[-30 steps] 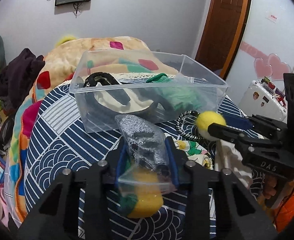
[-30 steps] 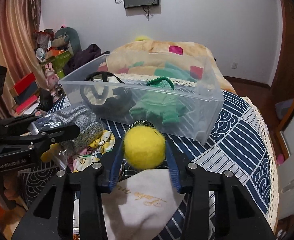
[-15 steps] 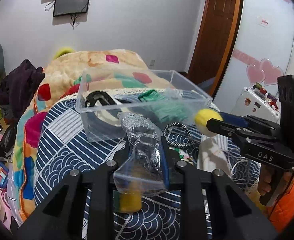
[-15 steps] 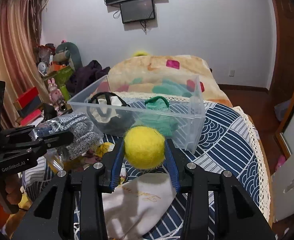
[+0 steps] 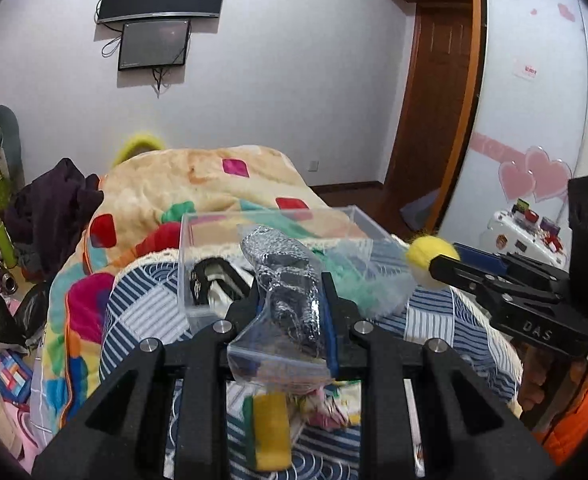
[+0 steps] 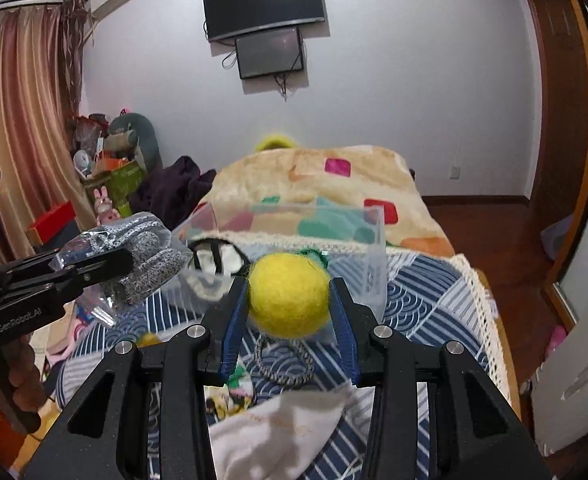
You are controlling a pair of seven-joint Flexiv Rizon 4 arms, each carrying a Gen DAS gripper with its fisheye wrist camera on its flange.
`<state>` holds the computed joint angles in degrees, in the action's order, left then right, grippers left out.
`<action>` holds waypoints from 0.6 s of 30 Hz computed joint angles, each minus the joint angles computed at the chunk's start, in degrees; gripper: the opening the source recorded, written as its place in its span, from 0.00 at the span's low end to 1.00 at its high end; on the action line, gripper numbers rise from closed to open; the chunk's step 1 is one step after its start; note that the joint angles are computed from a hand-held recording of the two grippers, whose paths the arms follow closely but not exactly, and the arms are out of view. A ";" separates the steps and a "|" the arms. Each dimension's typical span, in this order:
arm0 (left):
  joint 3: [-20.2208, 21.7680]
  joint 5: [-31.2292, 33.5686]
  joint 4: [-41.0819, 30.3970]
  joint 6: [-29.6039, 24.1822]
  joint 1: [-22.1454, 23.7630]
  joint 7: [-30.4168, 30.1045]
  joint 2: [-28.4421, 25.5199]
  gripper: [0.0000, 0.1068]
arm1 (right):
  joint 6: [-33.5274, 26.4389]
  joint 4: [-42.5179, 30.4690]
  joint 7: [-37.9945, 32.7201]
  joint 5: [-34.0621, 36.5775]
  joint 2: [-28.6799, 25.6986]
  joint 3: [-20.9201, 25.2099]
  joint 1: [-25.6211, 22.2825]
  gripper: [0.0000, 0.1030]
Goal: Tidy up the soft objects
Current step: 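Carry the ball and plastic bag into the clear box and release both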
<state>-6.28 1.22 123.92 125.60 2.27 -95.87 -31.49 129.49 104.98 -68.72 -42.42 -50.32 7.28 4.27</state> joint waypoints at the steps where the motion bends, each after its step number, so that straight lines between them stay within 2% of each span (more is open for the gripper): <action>1: -0.40 0.06 -0.76 -0.82 0.46 -0.16 -0.14 0.23 | 0.08 -0.33 -0.26 0.72 0.04 -0.18 0.40 0.36; 3: -0.79 0.04 -2.04 -1.70 0.92 -0.32 -0.61 0.23 | 0.04 -1.06 -0.72 2.00 0.10 -0.51 1.12 0.36; 11: 1.14 -5.22 -8.70 -5.55 -2.48 2.93 -4.22 0.23 | -2.82 -4.86 -0.62 4.95 -0.98 -0.72 2.68 0.37; 18: 4.25 -11.16 -13.56 -10.72 -6.88 7.33 -7.23 0.23 | -9.72 -9.11 0.37 4.93 -2.91 0.34 3.16 0.37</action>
